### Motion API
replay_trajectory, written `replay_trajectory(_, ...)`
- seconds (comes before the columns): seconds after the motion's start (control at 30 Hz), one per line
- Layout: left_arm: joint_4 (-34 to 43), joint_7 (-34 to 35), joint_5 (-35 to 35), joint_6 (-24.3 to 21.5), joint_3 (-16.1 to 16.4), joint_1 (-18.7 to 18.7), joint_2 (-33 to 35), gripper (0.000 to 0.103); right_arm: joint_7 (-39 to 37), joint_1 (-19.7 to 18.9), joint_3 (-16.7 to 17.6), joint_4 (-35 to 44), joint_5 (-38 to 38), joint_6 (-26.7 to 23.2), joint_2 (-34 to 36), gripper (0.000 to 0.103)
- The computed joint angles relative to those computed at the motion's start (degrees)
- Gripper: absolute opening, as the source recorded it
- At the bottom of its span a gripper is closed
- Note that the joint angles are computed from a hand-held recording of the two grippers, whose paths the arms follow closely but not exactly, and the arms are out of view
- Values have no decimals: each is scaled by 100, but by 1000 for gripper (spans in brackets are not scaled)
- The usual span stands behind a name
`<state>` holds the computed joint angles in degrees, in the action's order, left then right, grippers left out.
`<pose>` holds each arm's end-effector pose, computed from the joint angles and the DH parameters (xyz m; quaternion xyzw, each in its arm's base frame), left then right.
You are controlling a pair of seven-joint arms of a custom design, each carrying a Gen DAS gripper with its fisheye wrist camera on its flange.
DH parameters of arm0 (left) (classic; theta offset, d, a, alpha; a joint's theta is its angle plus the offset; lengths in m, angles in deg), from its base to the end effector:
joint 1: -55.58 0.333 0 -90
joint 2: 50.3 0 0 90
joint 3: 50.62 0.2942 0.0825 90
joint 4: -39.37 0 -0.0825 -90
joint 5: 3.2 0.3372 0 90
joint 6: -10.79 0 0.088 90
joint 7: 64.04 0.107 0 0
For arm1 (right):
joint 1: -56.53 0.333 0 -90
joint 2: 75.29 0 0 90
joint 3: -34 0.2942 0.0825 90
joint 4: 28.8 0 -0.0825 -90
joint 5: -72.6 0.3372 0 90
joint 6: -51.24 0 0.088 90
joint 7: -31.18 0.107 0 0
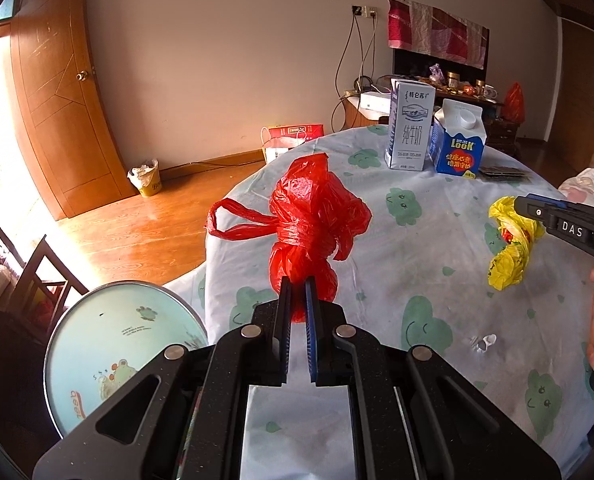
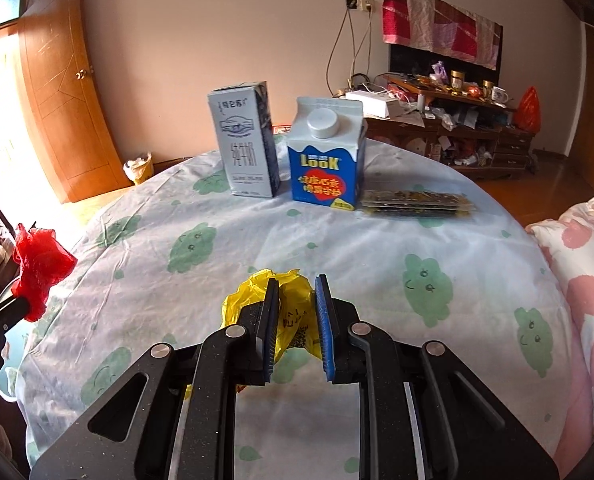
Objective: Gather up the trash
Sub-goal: 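Carry the red bag and yellow foil wrapper over the bucket with both tools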
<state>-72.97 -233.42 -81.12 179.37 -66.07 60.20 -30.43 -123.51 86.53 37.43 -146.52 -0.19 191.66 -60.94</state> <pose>0.5848 -0.0366 0.3450 -0.4176 0.8099 -0.3456 0.2240 0.4692 0.3079 0.3402 -0.4833 0.7739 -0.3223 0.2521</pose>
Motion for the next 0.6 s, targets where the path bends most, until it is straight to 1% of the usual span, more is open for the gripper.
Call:
replay_trajectory(0.33, -72, 48, -140, -96, 142, 182, -82, 6, -282, 213, -56, 619, 32, 98, 436, 19)
replay_trajectory(0.6, -70, 65, -215, -57, 224, 261, -71, 6, -440, 388, -157, 994, -6, 214, 667, 19)
